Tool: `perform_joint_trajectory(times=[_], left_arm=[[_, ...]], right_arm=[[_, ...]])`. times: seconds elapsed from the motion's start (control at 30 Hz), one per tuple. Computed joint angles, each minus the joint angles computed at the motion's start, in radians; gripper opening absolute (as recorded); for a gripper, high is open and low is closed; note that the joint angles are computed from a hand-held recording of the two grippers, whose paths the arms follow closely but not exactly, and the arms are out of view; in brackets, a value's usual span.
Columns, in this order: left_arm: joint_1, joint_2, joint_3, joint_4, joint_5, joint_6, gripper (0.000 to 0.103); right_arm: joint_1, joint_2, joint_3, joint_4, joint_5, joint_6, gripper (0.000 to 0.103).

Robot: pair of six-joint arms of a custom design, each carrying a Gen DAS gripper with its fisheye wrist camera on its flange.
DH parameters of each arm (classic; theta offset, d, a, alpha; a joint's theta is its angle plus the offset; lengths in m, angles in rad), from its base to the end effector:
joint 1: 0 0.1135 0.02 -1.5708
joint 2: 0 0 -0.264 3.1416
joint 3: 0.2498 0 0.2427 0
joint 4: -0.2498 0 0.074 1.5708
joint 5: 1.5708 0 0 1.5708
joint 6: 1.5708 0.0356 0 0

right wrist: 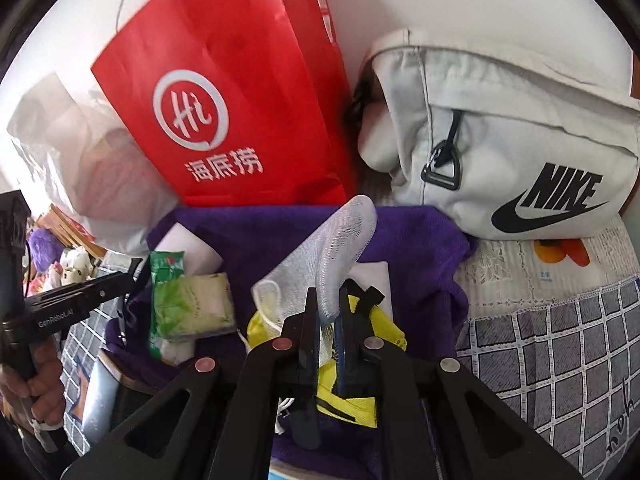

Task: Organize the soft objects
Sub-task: 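Release the mesh bag onto the yellow bag with the right tool while the left tool lowers the tin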

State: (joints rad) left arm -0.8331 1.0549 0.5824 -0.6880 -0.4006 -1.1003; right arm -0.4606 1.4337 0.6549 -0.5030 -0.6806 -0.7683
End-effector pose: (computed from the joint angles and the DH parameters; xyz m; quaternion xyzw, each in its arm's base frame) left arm 0.1240 -0.1158 0.1916 -0.1680 0.9455 -0.0537 0.2737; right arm 0.2092 -0.0788 0.1551 -0.1904 0.9144 0.1916 0.3013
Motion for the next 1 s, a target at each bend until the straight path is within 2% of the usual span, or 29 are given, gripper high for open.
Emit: perform_joint_trajectory(times=[0.2, 0.27, 0.33, 0.47, 0.57, 0.73, 0.87, 1.0], left_arm=[[0.058, 0.002, -0.047, 0.073, 0.067, 0.037, 0.02], [0.07, 0.003, -0.059, 0.095, 0.085, 0.046, 0.02], [0.087, 0.017, -0.068, 0.118, 0.106, 0.059, 0.02], [0.107, 0.046, -0.078, 0.15, 0.138, 0.072, 0.02], [0.104, 0.055, -0.079, 0.162, 0.138, 0.07, 0.02], [0.108, 0.053, -0.082, 0.17, 0.148, 0.072, 0.02], [0.115, 0.054, -0.081, 0.166, 0.162, 0.07, 0.027], [0.102, 0.036, -0.065, 0.115, 0.149, 0.061, 0.028]], right_arm=[[0.012, -0.009, -0.017, 0.042, 0.028, 0.0, 0.014], [0.013, -0.015, -0.019, 0.035, 0.028, -0.013, 0.025], [0.013, -0.029, -0.024, 0.033, 0.025, -0.025, 0.047], [0.014, -0.062, -0.036, 0.037, 0.027, -0.033, 0.05], [0.004, -0.077, -0.033, 0.024, 0.018, -0.05, 0.059], [-0.009, -0.128, -0.065, 0.091, 0.051, -0.035, 0.076], [-0.021, -0.116, -0.053, 0.089, 0.047, -0.021, 0.076], [-0.024, -0.119, -0.039, 0.057, 0.044, -0.015, 0.081]])
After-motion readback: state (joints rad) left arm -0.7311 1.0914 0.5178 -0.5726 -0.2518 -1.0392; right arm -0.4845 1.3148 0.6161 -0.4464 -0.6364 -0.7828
